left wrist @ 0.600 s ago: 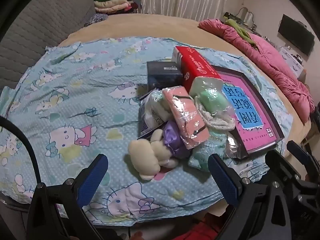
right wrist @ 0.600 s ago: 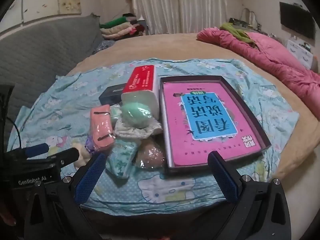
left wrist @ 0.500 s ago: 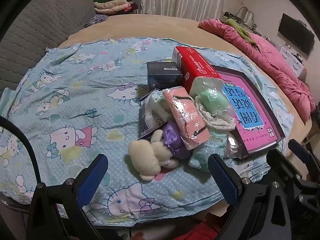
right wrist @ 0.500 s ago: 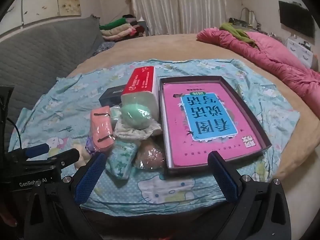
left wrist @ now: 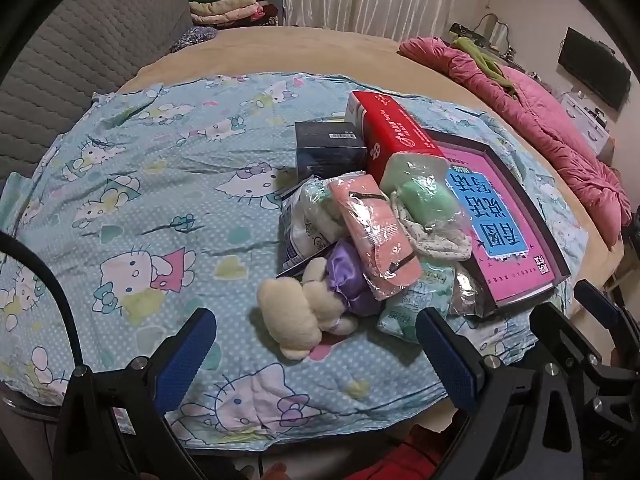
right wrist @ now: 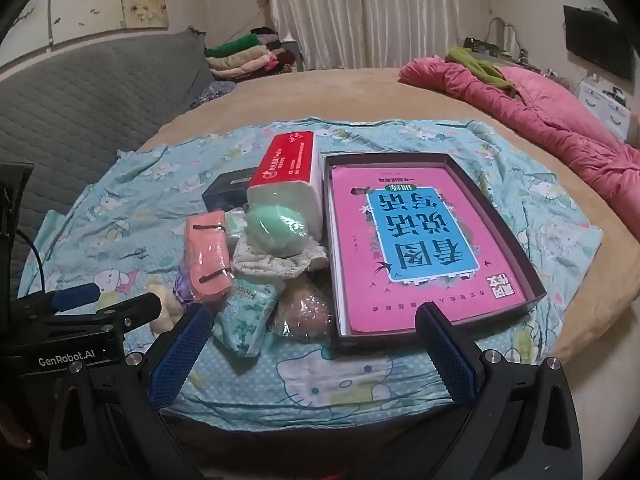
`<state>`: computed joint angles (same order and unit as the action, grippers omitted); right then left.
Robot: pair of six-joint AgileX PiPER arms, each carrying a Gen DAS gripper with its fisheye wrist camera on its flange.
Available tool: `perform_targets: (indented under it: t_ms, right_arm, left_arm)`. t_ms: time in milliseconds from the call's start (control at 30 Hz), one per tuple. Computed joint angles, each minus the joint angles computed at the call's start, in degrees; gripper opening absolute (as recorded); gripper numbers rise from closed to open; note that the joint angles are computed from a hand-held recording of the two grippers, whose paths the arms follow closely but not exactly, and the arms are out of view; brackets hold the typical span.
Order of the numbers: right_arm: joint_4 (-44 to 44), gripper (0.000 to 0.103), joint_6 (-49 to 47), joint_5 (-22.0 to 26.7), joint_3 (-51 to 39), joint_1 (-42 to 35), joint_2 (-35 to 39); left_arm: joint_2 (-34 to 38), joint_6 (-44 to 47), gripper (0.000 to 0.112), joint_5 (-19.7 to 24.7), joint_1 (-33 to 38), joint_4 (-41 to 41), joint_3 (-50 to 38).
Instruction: Organize soft objects
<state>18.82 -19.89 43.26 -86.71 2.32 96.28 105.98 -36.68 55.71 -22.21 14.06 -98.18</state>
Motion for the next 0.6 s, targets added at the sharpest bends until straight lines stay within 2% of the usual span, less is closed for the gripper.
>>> perform_targets:
  t_ms: [600]
  right_arm:
    - [-1.3, 0.101, 1.5, -0.2, 0.1, 0.0, 0.1]
  left_arm:
    - [0.0, 0.9, 0.101, 0.5, -0.1, -0.6, -0.9]
